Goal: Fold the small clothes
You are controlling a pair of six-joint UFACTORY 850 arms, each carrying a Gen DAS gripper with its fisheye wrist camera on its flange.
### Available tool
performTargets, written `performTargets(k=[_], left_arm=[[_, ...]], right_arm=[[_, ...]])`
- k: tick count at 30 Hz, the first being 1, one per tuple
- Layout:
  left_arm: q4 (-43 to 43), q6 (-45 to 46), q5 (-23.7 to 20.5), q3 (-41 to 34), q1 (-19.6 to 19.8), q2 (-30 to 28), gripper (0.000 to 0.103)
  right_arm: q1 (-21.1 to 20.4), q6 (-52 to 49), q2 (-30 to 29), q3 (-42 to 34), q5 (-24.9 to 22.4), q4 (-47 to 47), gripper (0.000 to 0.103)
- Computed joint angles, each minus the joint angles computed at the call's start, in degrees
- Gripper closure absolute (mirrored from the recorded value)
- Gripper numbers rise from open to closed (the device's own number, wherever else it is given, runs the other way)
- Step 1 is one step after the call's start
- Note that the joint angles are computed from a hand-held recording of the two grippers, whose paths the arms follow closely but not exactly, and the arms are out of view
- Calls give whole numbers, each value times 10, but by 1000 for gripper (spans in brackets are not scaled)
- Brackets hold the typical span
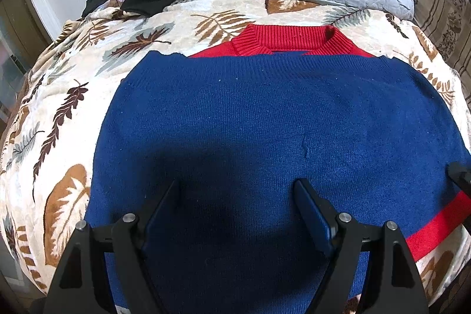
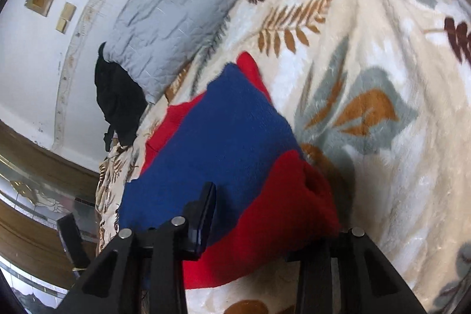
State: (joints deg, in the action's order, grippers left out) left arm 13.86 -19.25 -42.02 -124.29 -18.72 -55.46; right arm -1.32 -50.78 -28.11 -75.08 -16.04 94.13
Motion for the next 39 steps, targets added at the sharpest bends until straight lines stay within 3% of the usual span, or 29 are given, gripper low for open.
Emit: performTargets(k=[4,10,11,14,21,25,26,30,35,37,39], left_arm=[[11,-15,7,23,-2,18,22],[42,-43,60,82,-2,40,18],[42,-39,52,75,-3,37,18],[-1,-14,22,47,3,29,19],[7,-11,42,62,4,30,16],[-44,24,28,45,13,24,17],[-81,46,29,46,21,28,18],[-209,103,79,99,64,78,20],[-263,97,155,186,129,140,20],[-285,100,176,213,152,151,20],[-340,129,166,220,175,146,20]], right_arm=[[-4,38,-9,-9,-7,-38,63],[-4,49,-12,-15,-11,-67,65],[-4,78,-15,-20,-11,-101,70],[-5,113,-18,-28,-12,-140,71],[-4,164,-21,-39,-16,-200,72],[-1,227,-20,-52,-12,-279,77],[3,274,-19,-61,-7,-332,83],[41,418,-22,-121,20,-572,90],[138,538,-59,-240,37,-854,91],[177,503,-84,-269,24,-874,91],[201,417,-108,-280,4,-817,93]])
